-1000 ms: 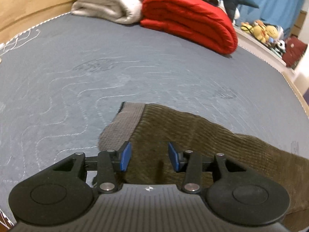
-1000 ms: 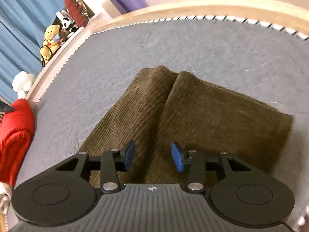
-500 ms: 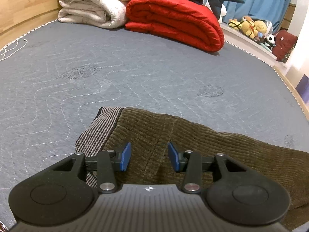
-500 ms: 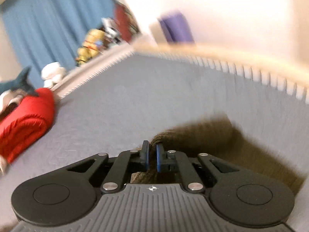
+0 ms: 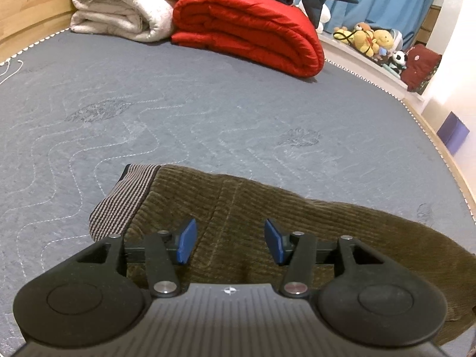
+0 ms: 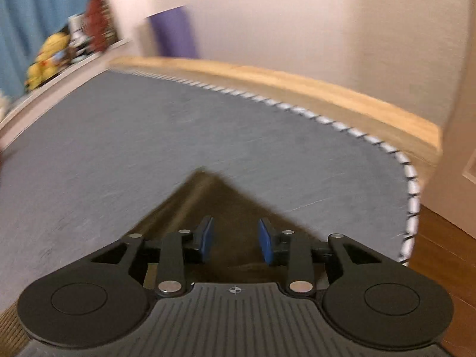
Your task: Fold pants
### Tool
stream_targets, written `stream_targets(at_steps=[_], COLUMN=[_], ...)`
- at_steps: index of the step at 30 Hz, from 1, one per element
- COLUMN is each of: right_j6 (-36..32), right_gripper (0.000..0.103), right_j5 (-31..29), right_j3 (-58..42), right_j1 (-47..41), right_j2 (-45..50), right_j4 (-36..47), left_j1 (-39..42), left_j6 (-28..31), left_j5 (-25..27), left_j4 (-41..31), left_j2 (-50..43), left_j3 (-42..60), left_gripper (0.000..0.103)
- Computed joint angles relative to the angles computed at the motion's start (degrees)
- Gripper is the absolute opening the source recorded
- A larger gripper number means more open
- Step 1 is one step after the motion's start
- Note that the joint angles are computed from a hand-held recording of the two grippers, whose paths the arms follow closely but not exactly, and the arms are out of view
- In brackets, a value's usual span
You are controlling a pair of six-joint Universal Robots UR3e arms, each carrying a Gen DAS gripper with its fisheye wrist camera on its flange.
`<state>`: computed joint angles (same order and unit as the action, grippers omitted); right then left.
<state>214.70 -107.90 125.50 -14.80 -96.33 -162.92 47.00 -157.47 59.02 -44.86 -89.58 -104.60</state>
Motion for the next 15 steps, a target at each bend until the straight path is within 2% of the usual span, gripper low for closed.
stream_targets(at_steps=[1, 3, 4, 5, 7, 10, 15], right_j6=[0.5, -0.1, -1.6, -3.4, -6.1, -5.9, -4.9], right_gripper=[0.036, 0.036, 0.039, 0.047, 0.050, 0.052, 0.055], right_j5=[0.9, 6.9, 12.0, 17.5, 25.7, 27.0, 31.6], right_j3=[1.3, 4.6, 5.3, 5.8, 6.0, 4.1, 4.6], right_j1=[-1.1, -5.9, -8.7, -11.0, -14.0, -13.9, -15.1], right_j2=[0.2, -1.7, -2.2, -2.6, -2.0, -0.8, -1.4], right_j4=[-1.6, -3.6, -3.2, -1.7, 1.1, 6.6, 8.3], left_j1=[-0.1, -0.4, -0.6, -0.8, -1.1, -1.3, -1.6], left_j6=[-0.1, 0.0, 0.1, 0.2, 0.4, 0.3, 0.3], left_j5=[0.0, 0.2, 0.3, 0.5, 0.7, 0.8, 1.3], left_j4=[-0.1, -0.3, -0.4, -0.6, -0.7, -0.7, -0.4], left_j2=[-0.1, -0.4, -0.5, -0.7, -0.8, -0.8, -1.1], left_j3=[0.1, 0.4, 0.5, 0.7, 0.7, 0.7, 0.8], left_gripper=[0.056, 0.056, 0.056, 0.056, 0.056, 0.056, 0.059])
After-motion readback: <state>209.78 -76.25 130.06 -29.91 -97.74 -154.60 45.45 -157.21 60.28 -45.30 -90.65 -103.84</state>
